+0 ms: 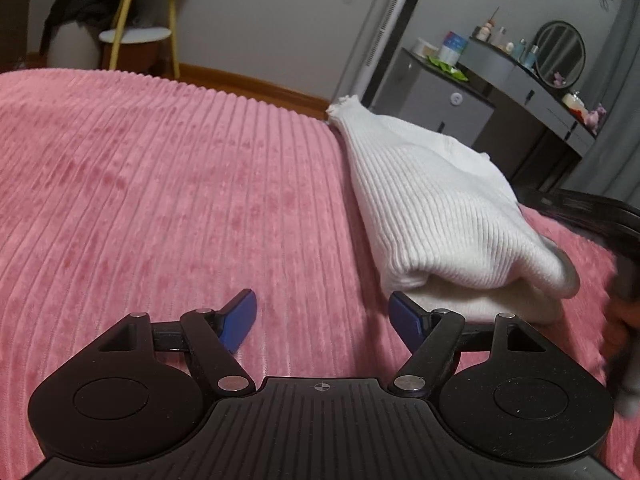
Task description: Fold small clothes
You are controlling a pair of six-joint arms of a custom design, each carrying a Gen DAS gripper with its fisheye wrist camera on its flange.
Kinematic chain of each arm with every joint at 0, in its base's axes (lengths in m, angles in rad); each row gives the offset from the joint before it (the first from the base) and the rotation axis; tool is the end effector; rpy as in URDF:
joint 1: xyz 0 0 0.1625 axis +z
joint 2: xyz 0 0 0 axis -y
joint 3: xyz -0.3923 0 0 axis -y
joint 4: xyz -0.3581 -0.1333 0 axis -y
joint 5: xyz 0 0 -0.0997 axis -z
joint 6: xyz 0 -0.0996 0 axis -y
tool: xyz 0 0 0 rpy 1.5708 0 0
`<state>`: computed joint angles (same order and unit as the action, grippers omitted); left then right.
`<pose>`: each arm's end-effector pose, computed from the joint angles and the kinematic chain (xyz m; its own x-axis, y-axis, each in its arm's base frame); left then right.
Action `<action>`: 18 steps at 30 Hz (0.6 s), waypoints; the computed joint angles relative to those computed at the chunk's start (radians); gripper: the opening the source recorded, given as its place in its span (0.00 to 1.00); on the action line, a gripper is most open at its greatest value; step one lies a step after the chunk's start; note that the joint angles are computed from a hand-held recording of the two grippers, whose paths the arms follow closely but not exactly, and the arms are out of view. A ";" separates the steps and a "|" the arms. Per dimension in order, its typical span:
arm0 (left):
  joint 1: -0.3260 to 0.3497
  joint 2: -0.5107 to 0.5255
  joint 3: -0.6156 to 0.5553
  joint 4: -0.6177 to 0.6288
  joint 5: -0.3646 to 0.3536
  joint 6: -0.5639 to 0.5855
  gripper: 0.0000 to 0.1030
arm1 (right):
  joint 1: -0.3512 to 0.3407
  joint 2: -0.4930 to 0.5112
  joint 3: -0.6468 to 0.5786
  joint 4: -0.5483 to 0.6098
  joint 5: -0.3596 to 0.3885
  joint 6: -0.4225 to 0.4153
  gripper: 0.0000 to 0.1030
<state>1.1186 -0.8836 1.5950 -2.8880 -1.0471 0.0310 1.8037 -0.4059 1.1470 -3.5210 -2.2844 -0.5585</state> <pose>-0.1198 -0.6657 0.2178 -0.8918 0.1451 -0.4285 0.3870 0.7353 -0.5564 0.2348 -0.6949 0.1422 -0.7004 0.1747 0.6921 -0.5339 0.5152 -0.6704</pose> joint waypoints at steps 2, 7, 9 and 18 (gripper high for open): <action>0.004 0.004 -0.003 -0.007 -0.012 -0.004 0.76 | 0.005 -0.087 0.144 -0.027 0.030 0.152 0.32; -0.008 0.007 0.008 -0.013 0.000 0.014 0.76 | -0.029 -0.290 0.488 -0.008 0.208 0.609 0.48; -0.013 0.006 0.014 -0.015 0.006 0.012 0.76 | -0.071 -0.324 0.554 -0.016 0.340 0.732 0.51; -0.021 0.012 0.017 -0.016 0.024 0.018 0.79 | -0.147 -0.285 0.484 0.014 0.507 0.810 0.22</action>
<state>1.0971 -0.8719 1.6121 -2.9035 -1.0232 0.0489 1.6565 -0.6907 1.6307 -3.5066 -1.7773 0.2519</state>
